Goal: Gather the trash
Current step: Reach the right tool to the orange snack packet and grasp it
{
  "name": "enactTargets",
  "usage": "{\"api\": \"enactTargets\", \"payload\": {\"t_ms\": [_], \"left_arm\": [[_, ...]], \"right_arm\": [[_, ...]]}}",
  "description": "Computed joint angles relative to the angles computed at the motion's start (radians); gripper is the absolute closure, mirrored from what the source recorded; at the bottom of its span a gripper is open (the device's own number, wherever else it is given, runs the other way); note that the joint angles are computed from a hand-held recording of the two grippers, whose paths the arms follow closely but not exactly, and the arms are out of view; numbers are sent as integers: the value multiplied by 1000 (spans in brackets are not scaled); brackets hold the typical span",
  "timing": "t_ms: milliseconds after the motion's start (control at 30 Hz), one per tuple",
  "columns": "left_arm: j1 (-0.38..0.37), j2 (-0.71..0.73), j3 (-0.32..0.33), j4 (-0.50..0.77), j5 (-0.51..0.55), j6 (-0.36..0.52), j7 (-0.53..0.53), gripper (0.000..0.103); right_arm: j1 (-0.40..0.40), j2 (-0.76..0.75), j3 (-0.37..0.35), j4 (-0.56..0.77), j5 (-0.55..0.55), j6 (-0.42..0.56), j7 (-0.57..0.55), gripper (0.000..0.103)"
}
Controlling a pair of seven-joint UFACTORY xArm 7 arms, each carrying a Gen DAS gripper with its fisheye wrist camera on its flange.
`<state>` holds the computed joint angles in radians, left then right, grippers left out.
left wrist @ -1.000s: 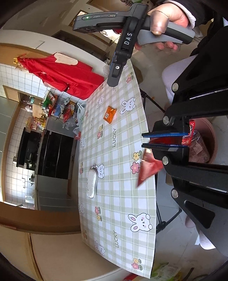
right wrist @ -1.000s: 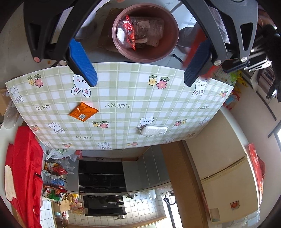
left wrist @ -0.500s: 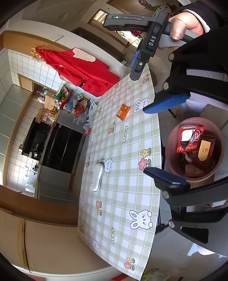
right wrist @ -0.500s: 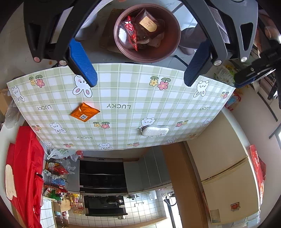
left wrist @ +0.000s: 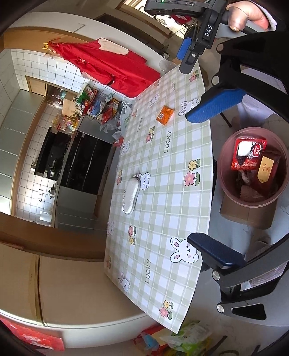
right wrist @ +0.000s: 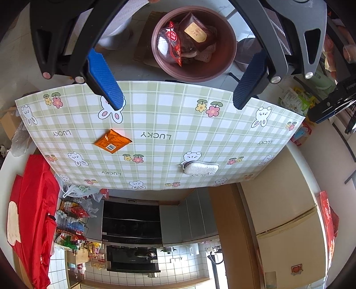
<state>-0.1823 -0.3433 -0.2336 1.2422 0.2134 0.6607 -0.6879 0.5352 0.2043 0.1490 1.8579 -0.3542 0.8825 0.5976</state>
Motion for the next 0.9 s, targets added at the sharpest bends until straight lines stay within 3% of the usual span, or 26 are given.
{"api": "enactTargets", "payload": {"t_ms": [633, 800, 900], "left_arm": [[-5, 165, 26, 138, 82, 74, -17, 6], [-22, 227, 47, 188, 97, 91, -9, 6], [-32, 265, 62, 218, 101, 102, -6, 6]], "right_arm": [[-60, 68, -33, 9, 70, 10, -46, 6], [-92, 107, -39, 28, 109, -5, -120, 6], [-106, 169, -46, 102, 126, 59, -198, 6]]}}
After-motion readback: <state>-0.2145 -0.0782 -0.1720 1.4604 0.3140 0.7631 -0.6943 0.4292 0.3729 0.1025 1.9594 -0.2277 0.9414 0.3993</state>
